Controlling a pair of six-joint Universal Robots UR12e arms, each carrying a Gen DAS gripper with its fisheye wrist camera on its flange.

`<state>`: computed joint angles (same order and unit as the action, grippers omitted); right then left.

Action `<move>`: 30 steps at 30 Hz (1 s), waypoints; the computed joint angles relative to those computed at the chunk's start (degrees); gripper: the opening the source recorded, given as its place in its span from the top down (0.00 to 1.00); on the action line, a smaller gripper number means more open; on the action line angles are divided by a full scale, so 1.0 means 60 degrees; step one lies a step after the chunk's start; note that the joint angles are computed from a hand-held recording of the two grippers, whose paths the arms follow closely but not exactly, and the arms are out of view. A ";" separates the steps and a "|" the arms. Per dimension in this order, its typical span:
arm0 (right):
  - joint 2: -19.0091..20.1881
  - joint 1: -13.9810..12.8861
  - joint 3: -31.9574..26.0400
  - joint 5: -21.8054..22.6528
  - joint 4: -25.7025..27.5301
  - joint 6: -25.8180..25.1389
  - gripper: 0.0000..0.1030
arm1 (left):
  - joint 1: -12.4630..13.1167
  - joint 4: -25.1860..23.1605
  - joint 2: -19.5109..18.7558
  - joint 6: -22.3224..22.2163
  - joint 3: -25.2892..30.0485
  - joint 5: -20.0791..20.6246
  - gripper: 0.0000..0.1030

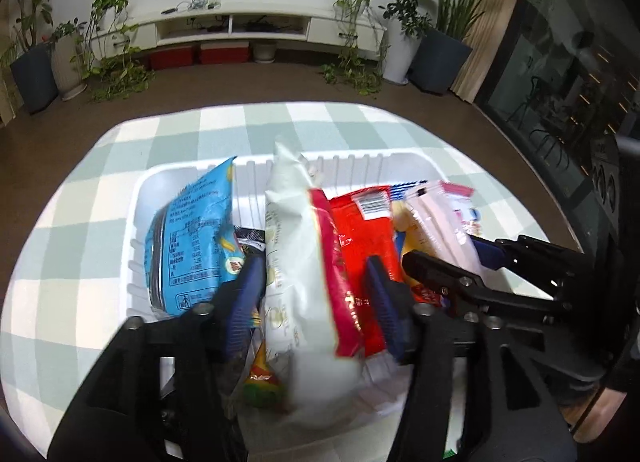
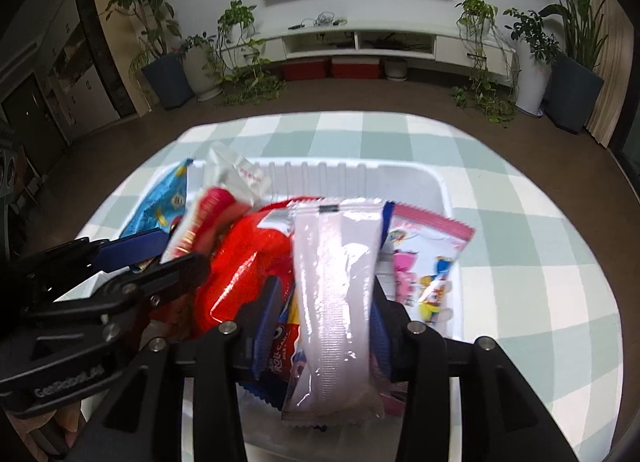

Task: Organize snacks
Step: 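Carry the pink tube and white-red wrapper into the white tray and open both grippers, then move both tools back over the remaining snack packets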

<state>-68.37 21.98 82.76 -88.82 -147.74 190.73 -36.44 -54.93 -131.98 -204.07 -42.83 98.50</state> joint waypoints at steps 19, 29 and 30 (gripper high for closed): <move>-0.1289 0.0131 0.1315 0.0382 -0.2119 0.0479 0.25 | -0.0587 0.1655 0.1583 0.0435 -0.1767 0.1433 0.00; -0.2851 0.0347 0.3723 0.0486 -0.3638 0.1886 0.11 | -0.1188 0.2882 0.3087 0.1262 -0.3870 0.2605 0.00; -0.2961 0.0393 0.3931 0.0437 -0.3706 0.2017 0.11 | -0.1205 0.2869 0.3206 0.1247 -0.4057 0.2617 0.00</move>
<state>-86.14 24.34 106.35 -86.19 -169.97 202.83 -43.67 -37.71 -112.75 -196.59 -67.18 114.20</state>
